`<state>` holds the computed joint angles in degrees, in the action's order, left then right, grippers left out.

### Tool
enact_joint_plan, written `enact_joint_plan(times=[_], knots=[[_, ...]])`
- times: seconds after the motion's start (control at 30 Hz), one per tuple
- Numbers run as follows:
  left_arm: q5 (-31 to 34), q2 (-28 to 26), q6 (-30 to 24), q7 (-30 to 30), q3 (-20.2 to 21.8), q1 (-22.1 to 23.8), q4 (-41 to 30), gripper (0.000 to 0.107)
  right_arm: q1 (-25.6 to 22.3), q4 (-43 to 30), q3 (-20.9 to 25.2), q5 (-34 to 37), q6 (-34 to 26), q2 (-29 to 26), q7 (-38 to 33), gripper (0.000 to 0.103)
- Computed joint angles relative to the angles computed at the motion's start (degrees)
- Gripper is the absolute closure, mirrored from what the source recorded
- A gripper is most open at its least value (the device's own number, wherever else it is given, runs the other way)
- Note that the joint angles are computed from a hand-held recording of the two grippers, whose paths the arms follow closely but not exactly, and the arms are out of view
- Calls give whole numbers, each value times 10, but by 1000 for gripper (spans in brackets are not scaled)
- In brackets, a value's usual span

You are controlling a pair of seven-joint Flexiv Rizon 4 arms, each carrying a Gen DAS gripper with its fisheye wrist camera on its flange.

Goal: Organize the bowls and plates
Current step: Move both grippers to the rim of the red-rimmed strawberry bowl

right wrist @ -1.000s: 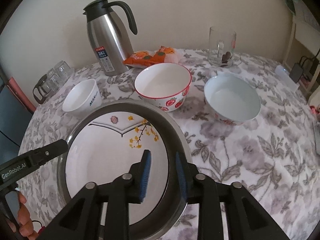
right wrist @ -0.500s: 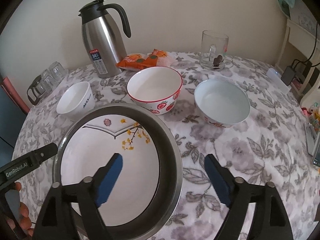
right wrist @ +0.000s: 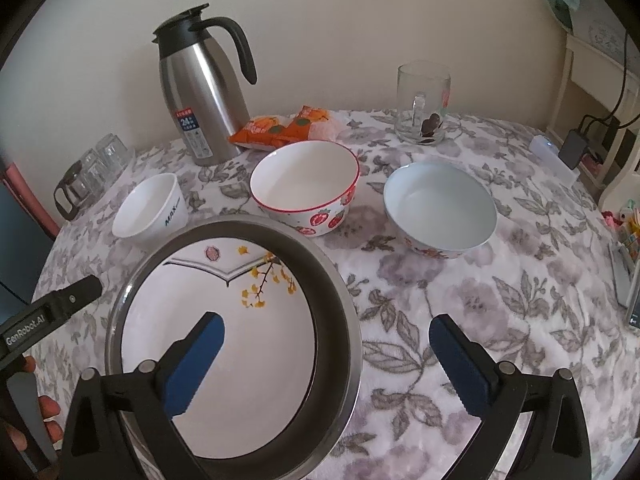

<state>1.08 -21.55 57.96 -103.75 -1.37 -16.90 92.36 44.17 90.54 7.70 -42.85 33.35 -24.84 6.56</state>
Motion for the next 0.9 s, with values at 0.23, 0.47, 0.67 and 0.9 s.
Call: enact_joint_plan(times=[0.23, 0.47, 0.67, 0.9], knots=[[-4, 0, 28, 8, -2, 2, 1, 10, 0, 2, -1, -9, -1, 3, 6, 0], [-23, -6, 34, 38, -13, 7, -10, 10, 2, -7, -2, -10, -27, 8, -2, 0], [-43, -18, 4, 59, -21, 6, -41, 10, -5, -4, -4, -29, -27, 22, 15, 0], [-64, -37, -18, 80, -28, 3, -78, 10, -17, -8, 0, -19, -36, 25, 12, 0]])
